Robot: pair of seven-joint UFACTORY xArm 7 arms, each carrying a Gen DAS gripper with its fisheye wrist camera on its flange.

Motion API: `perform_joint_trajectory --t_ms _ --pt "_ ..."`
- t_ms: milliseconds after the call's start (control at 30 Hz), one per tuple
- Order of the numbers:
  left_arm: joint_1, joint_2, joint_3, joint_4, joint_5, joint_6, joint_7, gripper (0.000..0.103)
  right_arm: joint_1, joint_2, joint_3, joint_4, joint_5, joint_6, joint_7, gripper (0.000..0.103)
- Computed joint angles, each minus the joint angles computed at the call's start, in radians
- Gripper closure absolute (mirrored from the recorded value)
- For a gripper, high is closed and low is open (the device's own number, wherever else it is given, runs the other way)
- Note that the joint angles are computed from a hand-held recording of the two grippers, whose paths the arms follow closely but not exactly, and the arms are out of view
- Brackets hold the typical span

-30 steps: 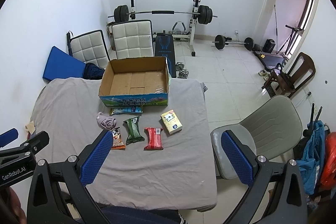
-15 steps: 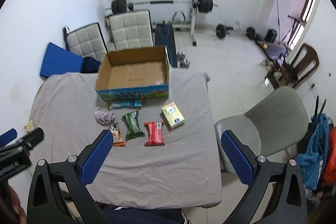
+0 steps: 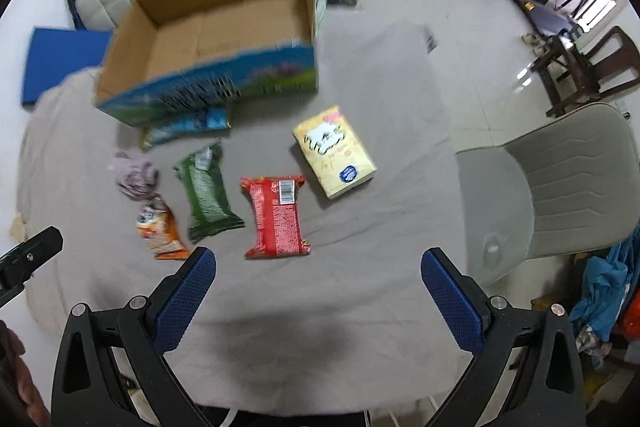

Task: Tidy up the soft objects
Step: 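Grasp the green snack bag with left tool while right tool grasps red bag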

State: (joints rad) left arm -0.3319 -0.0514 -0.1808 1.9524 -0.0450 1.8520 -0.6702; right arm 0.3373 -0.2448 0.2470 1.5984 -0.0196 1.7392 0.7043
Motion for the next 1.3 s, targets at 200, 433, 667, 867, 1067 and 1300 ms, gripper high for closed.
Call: perform_joint_trajectory --t_ms 200,433,667,867,1067,1300 --pt "-0.01 0.088 0.005 -0.082 -0.063 -0.091 0.02 0.006 0.001 0.03 -0.037 -0.229 0.102 -0.167 -0.048 0.001" --pt "-0.01 0.137 0.018 -0.135 -0.103 -0.154 0.024 0.006 -0.01 0.05 -0.068 -0.38 0.216 -0.28 -0.048 0.019" --pt "-0.04 0.167 0.004 -0.134 -0.092 -0.162 0.039 0.014 -0.013 0.052 -0.079 -0.405 0.24 -0.278 -0.074 0.047" --pt "-0.065 0.202 -0.001 -0.136 -0.08 -0.157 0.052 0.038 -0.032 -0.024 -0.11 -0.456 0.309 -0.268 -0.147 0.037" --pt "-0.087 0.181 -0.009 -0.22 -0.068 -0.194 0.062 0.063 -0.057 -0.116 -0.129 -0.559 0.333 -0.296 -0.195 0.034" --pt "-0.106 0.073 -0.03 -0.365 -0.065 -0.218 0.071 0.066 -0.053 -0.204 -0.122 -0.616 0.324 -0.257 -0.269 0.034"
